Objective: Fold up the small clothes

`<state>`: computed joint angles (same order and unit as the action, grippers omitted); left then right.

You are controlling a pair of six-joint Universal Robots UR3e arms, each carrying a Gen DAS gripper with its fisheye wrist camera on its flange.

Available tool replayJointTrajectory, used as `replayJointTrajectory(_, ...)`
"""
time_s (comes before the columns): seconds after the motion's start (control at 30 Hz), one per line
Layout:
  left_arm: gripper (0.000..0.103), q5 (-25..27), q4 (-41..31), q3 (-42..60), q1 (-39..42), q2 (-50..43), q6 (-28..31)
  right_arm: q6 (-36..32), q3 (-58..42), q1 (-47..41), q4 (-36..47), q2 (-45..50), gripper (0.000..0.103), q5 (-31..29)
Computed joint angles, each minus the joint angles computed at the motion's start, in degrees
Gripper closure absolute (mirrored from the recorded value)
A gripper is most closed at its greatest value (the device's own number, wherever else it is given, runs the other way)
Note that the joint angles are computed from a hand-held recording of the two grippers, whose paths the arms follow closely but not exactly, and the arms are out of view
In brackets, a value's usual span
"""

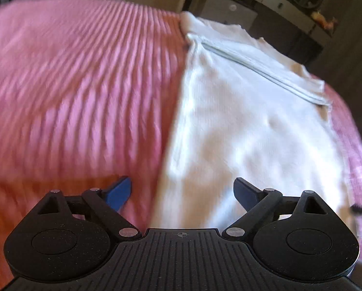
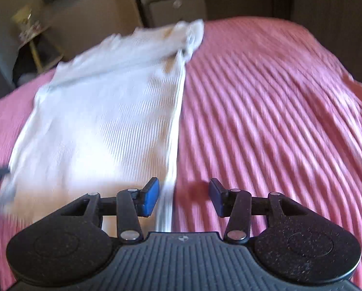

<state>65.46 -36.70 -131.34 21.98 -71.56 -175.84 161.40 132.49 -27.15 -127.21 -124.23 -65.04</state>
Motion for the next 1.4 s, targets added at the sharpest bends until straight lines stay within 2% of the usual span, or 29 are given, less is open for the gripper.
replayJointTrajectory(0.07, 0.011, 0.4, -0.3, 0.9, -2.0, -1.1, 0.1, -2.4, 0.4, -4.2, 6.9, -4.6, 0.055, 3.1)
replayJointTrajectory(0.1, 0.016, 2.5, -0.8, 1.4, -3.7, -1.3, -0.2, -4.0, 0.7, -6.9, 12.5, -8.4, 0.055, 4.7)
replayJointTrajectory(0.17, 0.022, 6.8, 0.5, 2.3, -7.0, -2.8, -1.2, -5.0, 0.5, -9.2, 16.2, -10.4, 0.055, 7.0)
replayJointTrajectory(0.23, 0.029, 8.2, 0.2, 2.2, -8.2, -2.3, -1.6, -7.6, -0.7, -11.4, 21.2, -11.5, 0.056, 10.0)
replayJointTrajectory(0.27, 0.031, 8.3, -0.2, 1.8, -8.5, -1.4, -1.9, -8.8, -0.7, -11.8, 22.6, -11.8, 0.056, 11.0)
replayJointTrajectory(0.33, 0.035, 9.5, -0.3, 1.3, -9.2, -0.7, -2.0, -6.9, 0.7, -8.9, 18.0, -9.9, 0.056, 9.2)
replayJointTrajectory(0.4, 0.04, 11.4, 0.5, 1.6, -10.5, -2.0, -2.4, -4.7, 2.1, -8.0, 15.3, -9.0, 0.064, 8.7)
replayJointTrajectory(0.43, 0.041, 11.5, 1.2, 1.9, -10.5, -2.9, -2.6, -4.6, 2.0, -8.3, 15.5, -8.8, 0.073, 9.2)
replayJointTrajectory(0.47, 0.047, 11.5, 1.3, 1.8, -10.4, -2.8, -2.7, -4.8, 1.6, -8.4, 16.1, -8.7, 0.088, 9.7)
replayJointTrajectory(0.5, 0.057, 11.3, 0.9, 1.8, -10.1, -2.4, -2.7, -6.2, 0.9, -9.3, 18.7, -9.1, 0.094, 11.1)
replayJointTrajectory(0.53, 0.064, 10.0, -0.1, 1.6, -9.0, -1.4, -2.3, -8.4, 0.7, -10.9, 22.3, -10.8, 0.095, 12.7)
replayJointTrajectory(0.57, 0.077, 8.1, -1.4, 1.6, -7.7, -0.7, -1.8, -9.7, 0.4, -11.5, 24.2, -11.6, 0.095, 13.6)
replayJointTrajectory(0.7, 0.079, 5.6, -4.1, 1.9, -5.3, 0.5, -1.4, -6.5, -0.4, -8.6, 21.8, -8.0, 0.091, 10.7)
replayJointTrajectory(0.73, 0.076, 5.3, -4.9, 2.2, -4.9, 0.7, -1.4, -6.4, -0.8, -9.0, 23.0, -7.6, 0.091, 10.9)
replayJointTrajectory(0.8, 0.061, 5.0, -7.8, 3.1, -4.1, 0.9, -1.1, -6.2, -1.5, -9.8, 24.7, -7.5, 0.091, 11.5)
replayJointTrajectory(0.9, 0.051, 0.9, -12.7, 4.0, -0.9, 1.3, 1.7, -5.8, -3.0, -9.0, 26.2, -5.9, 0.088, 10.9)
replayJointTrajectory(0.93, 0.051, 0.0, -14.0, 4.7, -0.5, 0.9, 2.3, -5.1, -3.3, -8.2, 25.6, -5.0, 0.088, 10.3)
replayJointTrajectory(0.97, 0.056, -0.2, -14.3, 5.0, -0.3, 0.5, 2.2, -3.6, -3.6, -7.2, 24.4, -3.8, 0.088, 9.7)
replayJointTrajectory(1.0, 0.073, -0.1, -14.6, 5.4, -0.2, -0.1, 2.4, -2.2, -3.9, -6.2, 23.1, -2.6, 0.088, 9.3)
replayJointTrajectory(1.03, 0.082, 0.2, -14.7, 5.7, -0.2, -0.5, 2.7, -1.0, -4.2, -5.4, 21.9, -1.5, 0.091, 9.0)
replayJointTrajectory(1.07, 0.085, -0.9, -15.8, 5.9, 0.7, -0.5, 3.5, -0.1, -4.5, -5.1, 21.6, -1.1, 0.094, 9.1)
replayJointTrajectory(1.17, 0.088, -4.1, -20.3, 6.8, 3.2, 2.0, 5.2, 1.4, -6.2, -4.9, 22.8, -1.7, 0.095, 10.3)
replayJointTrajectory(1.3, 0.088, -10.6, -25.7, 9.3, 6.9, 6.6, 9.4, 2.4, -9.2, -6.3, 24.3, -2.9, 0.095, 14.9)
replayJointTrajectory(1.4, 0.088, -14.0, -25.5, 13.6, 7.2, 5.9, 9.7, 7.9, -10.0, -5.4, 17.1, -0.4, 0.096, 18.4)
